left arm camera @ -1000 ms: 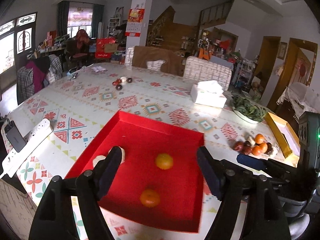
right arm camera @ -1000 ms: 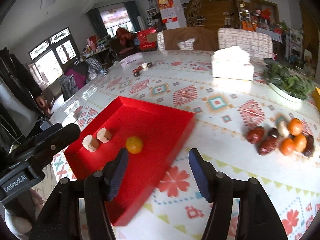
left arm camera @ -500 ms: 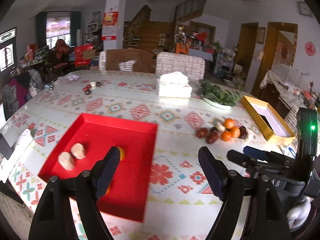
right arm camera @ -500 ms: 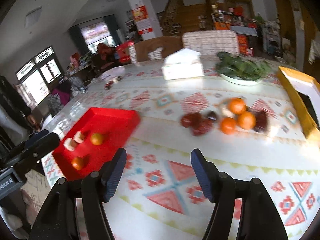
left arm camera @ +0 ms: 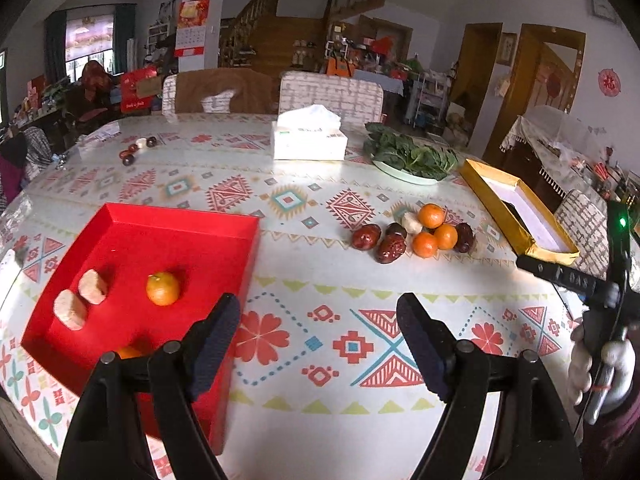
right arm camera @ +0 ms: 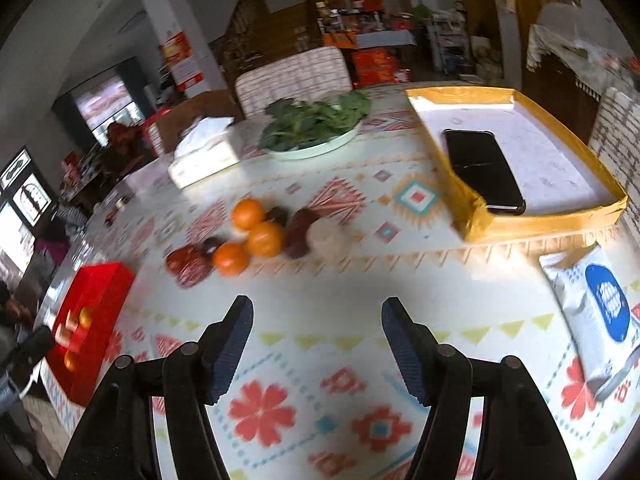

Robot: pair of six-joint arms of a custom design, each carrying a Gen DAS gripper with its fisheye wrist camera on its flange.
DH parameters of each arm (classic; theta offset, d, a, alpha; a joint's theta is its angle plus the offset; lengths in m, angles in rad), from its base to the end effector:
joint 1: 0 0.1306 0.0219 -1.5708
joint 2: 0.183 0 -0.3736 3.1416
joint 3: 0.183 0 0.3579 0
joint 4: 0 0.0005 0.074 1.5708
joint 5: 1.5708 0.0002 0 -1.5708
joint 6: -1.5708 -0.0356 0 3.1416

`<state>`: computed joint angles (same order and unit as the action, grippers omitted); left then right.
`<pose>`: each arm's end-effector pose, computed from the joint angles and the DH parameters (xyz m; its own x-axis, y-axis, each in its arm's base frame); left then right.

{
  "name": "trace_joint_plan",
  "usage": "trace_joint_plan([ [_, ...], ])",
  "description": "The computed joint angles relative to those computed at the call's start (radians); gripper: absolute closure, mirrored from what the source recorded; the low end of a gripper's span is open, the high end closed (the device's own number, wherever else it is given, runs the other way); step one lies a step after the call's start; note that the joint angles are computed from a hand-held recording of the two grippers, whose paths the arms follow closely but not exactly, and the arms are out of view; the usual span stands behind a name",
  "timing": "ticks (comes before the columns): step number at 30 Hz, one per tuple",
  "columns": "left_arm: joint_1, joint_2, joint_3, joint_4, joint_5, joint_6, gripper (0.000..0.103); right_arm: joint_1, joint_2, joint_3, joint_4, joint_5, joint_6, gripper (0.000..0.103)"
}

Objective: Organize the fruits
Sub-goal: 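Move both tools back to the fruit cluster, then grasp a round beige rice cake with the right tool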

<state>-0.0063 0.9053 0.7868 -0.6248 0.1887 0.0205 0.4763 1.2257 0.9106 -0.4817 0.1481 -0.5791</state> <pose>0.2840 -0.0090 0.3453 -0.6795 -0.0158 -0.7335 0.1304 0.9812 -0.1420 0.3386 0.1682 0.3101 -0.7299 0.2325 -0.6428 0.0450 0.9547 0.2942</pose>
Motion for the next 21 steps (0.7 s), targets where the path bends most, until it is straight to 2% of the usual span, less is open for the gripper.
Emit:
trace_joint_plan([
  [3,-0.016,0.026,0.011,0.008,-0.004,0.0,0.023,-0.027,0.054,0.047,-0.002,-0.015,0.006,0.032],
  [7,-0.029,0.062,0.025,0.02,-0.012,-0.006,0.023,-0.039,0.123,0.111,0.006,-0.018,0.029,0.049],
  [11,-0.039,0.092,0.031,0.041,-0.011,-0.017,0.023,-0.073,0.19,0.149,0.013,-0.045,0.016,0.058],
  [21,-0.085,0.184,0.055,0.058,-0.021,-0.007,0.023,-0.079,0.272,0.171,0.042,-0.045,0.028,0.059],
])
